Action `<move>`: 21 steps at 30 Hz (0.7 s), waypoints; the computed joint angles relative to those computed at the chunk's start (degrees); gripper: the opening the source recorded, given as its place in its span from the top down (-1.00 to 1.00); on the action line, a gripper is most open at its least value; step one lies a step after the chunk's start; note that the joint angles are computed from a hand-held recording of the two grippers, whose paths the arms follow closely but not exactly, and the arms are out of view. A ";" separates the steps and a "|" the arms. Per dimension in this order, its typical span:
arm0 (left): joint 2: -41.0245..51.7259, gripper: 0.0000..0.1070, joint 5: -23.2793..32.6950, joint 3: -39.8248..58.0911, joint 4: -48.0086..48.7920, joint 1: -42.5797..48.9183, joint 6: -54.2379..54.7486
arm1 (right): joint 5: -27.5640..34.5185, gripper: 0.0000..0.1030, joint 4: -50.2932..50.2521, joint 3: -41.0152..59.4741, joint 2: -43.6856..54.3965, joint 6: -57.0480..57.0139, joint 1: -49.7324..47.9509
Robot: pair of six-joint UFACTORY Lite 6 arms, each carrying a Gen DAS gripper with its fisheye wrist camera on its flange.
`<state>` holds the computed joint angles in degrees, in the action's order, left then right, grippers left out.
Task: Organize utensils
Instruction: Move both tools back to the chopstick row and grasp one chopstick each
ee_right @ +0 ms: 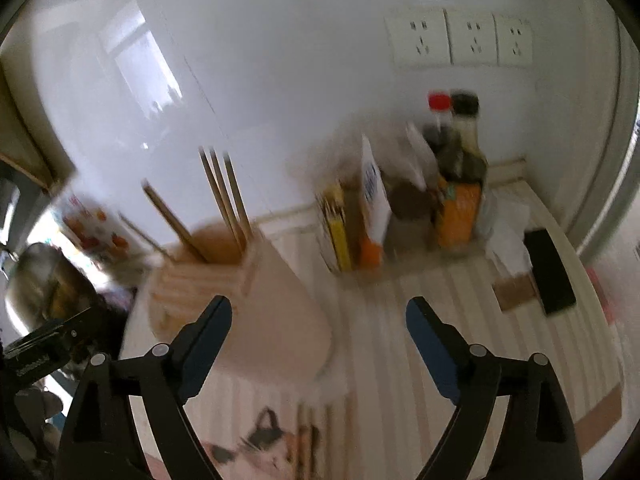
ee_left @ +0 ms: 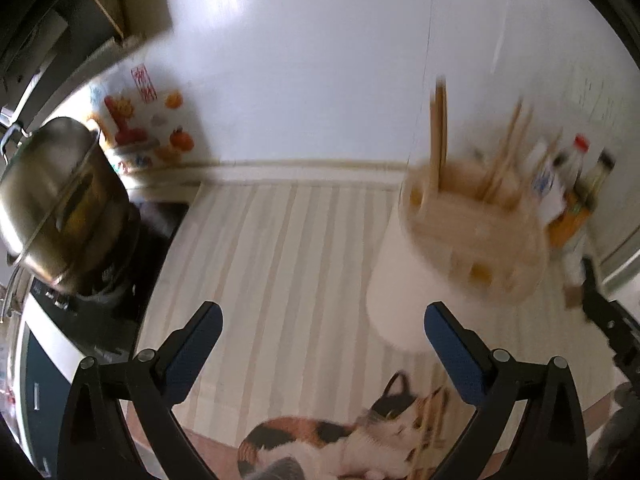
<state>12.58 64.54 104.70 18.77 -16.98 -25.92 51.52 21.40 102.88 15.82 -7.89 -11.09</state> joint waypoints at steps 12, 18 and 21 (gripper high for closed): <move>-6.19 -0.93 -7.60 -30.57 2.35 -5.19 -7.17 | -4.66 -0.45 -3.57 -33.51 -11.05 -0.79 2.51; -4.80 -0.89 -10.46 -36.23 2.05 -8.22 -9.00 | -7.79 0.13 -5.33 -41.23 -7.73 1.16 5.78; -3.80 -0.71 -11.46 -36.74 -2.27 -8.54 -6.11 | -8.68 0.27 -7.17 -41.95 -5.19 2.38 8.05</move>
